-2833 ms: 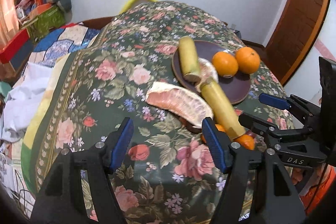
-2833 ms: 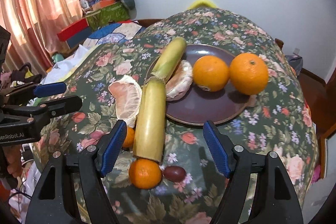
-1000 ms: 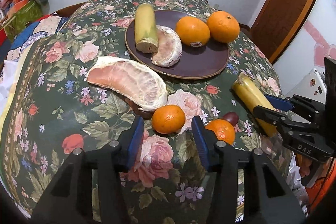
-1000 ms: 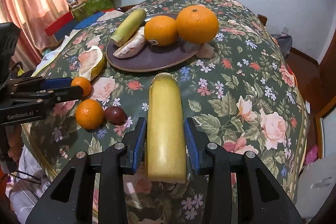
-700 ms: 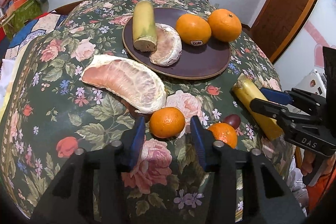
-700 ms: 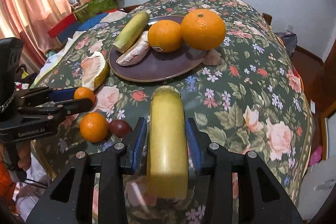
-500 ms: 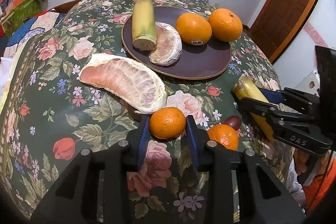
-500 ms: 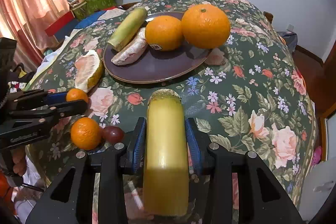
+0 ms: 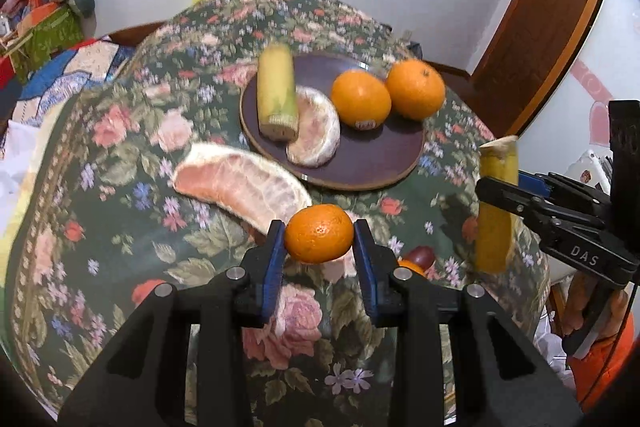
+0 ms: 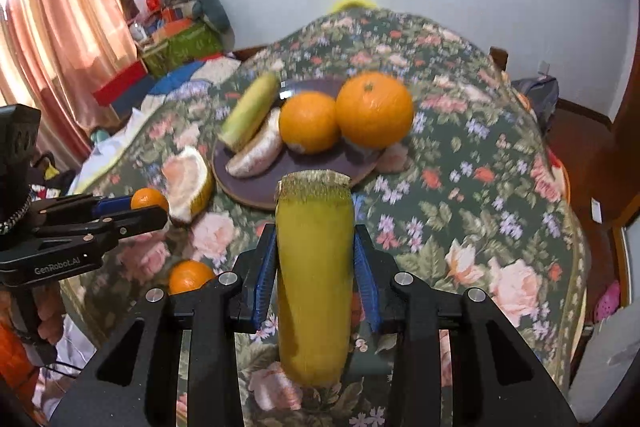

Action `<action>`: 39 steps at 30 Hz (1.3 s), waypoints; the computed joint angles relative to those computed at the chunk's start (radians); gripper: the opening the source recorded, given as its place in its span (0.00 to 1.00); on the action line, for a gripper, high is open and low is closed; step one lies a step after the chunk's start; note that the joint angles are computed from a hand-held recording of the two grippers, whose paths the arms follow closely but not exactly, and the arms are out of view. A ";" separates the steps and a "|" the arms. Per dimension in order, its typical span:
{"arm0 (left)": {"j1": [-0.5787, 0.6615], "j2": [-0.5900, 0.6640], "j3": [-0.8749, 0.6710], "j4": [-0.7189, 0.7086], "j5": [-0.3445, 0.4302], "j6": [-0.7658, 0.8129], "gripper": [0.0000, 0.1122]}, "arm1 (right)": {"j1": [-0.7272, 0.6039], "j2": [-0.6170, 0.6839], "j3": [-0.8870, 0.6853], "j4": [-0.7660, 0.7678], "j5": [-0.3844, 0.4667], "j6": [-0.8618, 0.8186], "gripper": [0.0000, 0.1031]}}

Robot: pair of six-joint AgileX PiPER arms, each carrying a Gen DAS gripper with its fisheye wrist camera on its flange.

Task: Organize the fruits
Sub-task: 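Carry the mandarin with the left tool while the right tool carries the stalk over the plate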

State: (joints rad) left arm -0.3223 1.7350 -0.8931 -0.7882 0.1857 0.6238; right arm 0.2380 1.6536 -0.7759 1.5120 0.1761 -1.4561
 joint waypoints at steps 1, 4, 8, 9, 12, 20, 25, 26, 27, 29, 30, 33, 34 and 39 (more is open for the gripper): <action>0.001 -0.007 -0.003 -0.005 0.001 0.005 0.30 | 0.001 -0.015 0.002 0.018 -0.005 -0.017 0.33; 0.006 -0.017 -0.015 -0.022 0.004 0.021 0.30 | -0.003 -0.037 -0.005 0.056 0.001 -0.049 0.33; 0.003 -0.010 -0.048 0.041 0.008 -0.043 0.30 | 0.001 -0.038 -0.033 0.096 -0.003 -0.083 0.32; 0.001 -0.003 -0.060 0.055 0.010 -0.058 0.30 | 0.001 -0.035 -0.044 0.098 0.000 -0.083 0.32; -0.002 0.019 -0.095 0.088 0.014 -0.089 0.30 | 0.012 -0.018 -0.071 0.145 -0.007 -0.124 0.32; 0.001 0.071 -0.164 0.143 0.028 -0.133 0.30 | 0.040 0.057 -0.152 0.129 -0.012 -0.114 0.32; 0.018 0.119 -0.210 0.143 0.047 -0.125 0.30 | 0.055 0.130 -0.219 0.023 -0.012 -0.007 0.32; 0.021 0.129 -0.219 0.144 0.048 -0.124 0.30 | 0.057 0.150 -0.237 -0.008 -0.011 0.024 0.32; 0.025 0.139 -0.228 0.144 0.050 -0.123 0.30 | 0.059 0.166 -0.252 -0.034 -0.010 0.049 0.33; 0.031 0.154 -0.239 0.129 0.053 -0.108 0.30 | 0.060 0.182 -0.267 -0.046 -0.005 0.060 0.33; 0.035 0.162 -0.247 0.125 0.055 -0.105 0.30 | 0.060 0.195 -0.280 -0.076 -0.001 0.091 0.33; 0.049 0.185 -0.269 0.096 0.066 -0.079 0.30 | 0.066 0.221 -0.300 -0.066 -0.003 0.074 0.33; 0.052 0.192 -0.276 0.090 0.069 -0.073 0.30 | 0.067 0.226 -0.307 -0.059 -0.003 0.065 0.33; 0.063 0.222 -0.311 0.070 0.077 -0.056 0.30 | 0.072 0.264 -0.371 -0.210 0.006 0.209 0.33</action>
State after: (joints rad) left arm -0.2591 1.9567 -1.2043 -0.7186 0.2628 0.5682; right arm 0.3097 1.9173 -1.1467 1.3020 0.1816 -1.2474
